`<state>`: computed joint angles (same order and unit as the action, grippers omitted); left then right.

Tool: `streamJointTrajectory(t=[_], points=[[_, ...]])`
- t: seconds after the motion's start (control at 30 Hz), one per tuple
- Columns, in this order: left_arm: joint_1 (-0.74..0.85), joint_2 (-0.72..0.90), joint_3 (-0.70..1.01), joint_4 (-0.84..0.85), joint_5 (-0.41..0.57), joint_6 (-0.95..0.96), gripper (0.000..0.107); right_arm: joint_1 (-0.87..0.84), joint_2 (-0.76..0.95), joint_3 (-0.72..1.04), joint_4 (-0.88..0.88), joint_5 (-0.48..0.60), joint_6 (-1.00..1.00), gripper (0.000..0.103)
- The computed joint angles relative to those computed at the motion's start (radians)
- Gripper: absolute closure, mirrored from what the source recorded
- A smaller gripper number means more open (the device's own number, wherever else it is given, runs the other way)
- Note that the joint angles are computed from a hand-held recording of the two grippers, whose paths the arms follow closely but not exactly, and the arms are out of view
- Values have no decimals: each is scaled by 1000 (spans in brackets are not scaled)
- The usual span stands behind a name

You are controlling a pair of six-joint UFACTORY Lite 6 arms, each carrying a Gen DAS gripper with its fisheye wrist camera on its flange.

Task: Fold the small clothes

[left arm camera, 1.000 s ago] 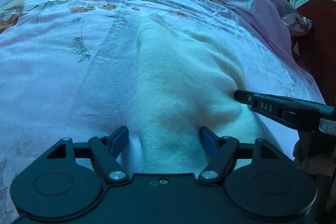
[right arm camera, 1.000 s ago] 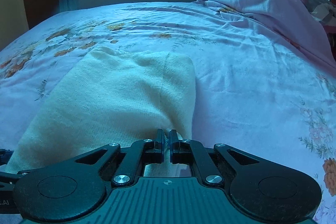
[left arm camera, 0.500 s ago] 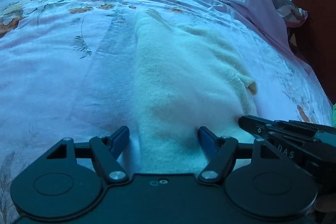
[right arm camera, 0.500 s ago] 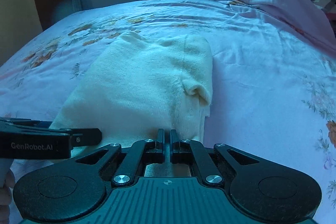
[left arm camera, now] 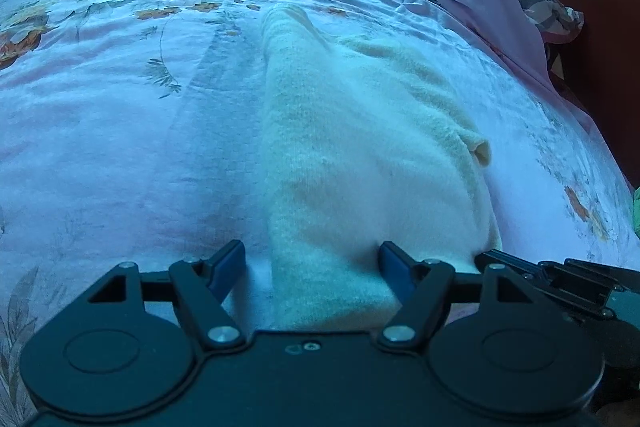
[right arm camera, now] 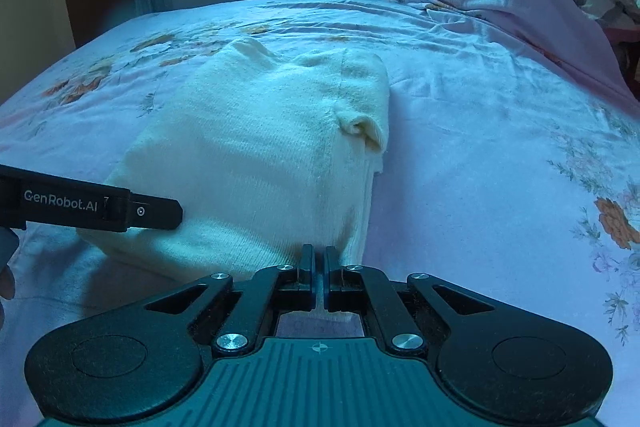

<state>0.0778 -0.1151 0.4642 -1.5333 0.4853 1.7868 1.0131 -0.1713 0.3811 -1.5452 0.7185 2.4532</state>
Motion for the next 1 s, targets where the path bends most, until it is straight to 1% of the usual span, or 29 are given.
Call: streamJointTrajectory(t=[0.13, 0.23, 0.33, 0.4, 0.47, 0.53, 0.63, 0.73, 0.8, 0.9, 0.93, 0.97, 1.0], points=[[-8, -21, 8, 71, -16, -86, 34, -39, -48, 21, 75, -54, -102, 102], [-19, -37, 16, 118, -31, -157, 35, -41, -89, 33, 100, -43, -162, 101], [-35, -92, 15, 126, -56, -179, 36, -71, -122, 45, 60, -16, -164, 101], [-39, -129, 23, 87, -49, -138, 36, -131, -116, 70, 24, -34, -185, 101], [-53, -111, 74, 88, -36, -144, 36, -214, -86, 113, -27, -74, -203, 101], [-79, -38, 156, 85, -31, -158, 36, -305, -30, 167, -105, -123, -197, 101], [-140, 116, 297, 50, -69, -154, 36, -436, 92, 283, -209, -206, -173, 101], [-175, 277, 445, 6, -98, -140, 36, -540, 224, 419, -262, -261, -201, 101], [-189, 391, 563, 37, -111, -192, 36, -605, 309, 511, -325, -303, -198, 101], [-201, 553, 740, 144, -110, -333, 37, -669, 423, 634, -414, -357, -166, 101], [-205, 599, 788, 176, -116, -373, 37, -685, 468, 678, -419, -374, -181, 101], [-209, 643, 832, 213, -126, -416, 37, -690, 509, 715, -383, -373, -235, 101], [-218, 688, 872, 271, -157, -482, 36, -693, 563, 757, -316, -356, -324, 101]])
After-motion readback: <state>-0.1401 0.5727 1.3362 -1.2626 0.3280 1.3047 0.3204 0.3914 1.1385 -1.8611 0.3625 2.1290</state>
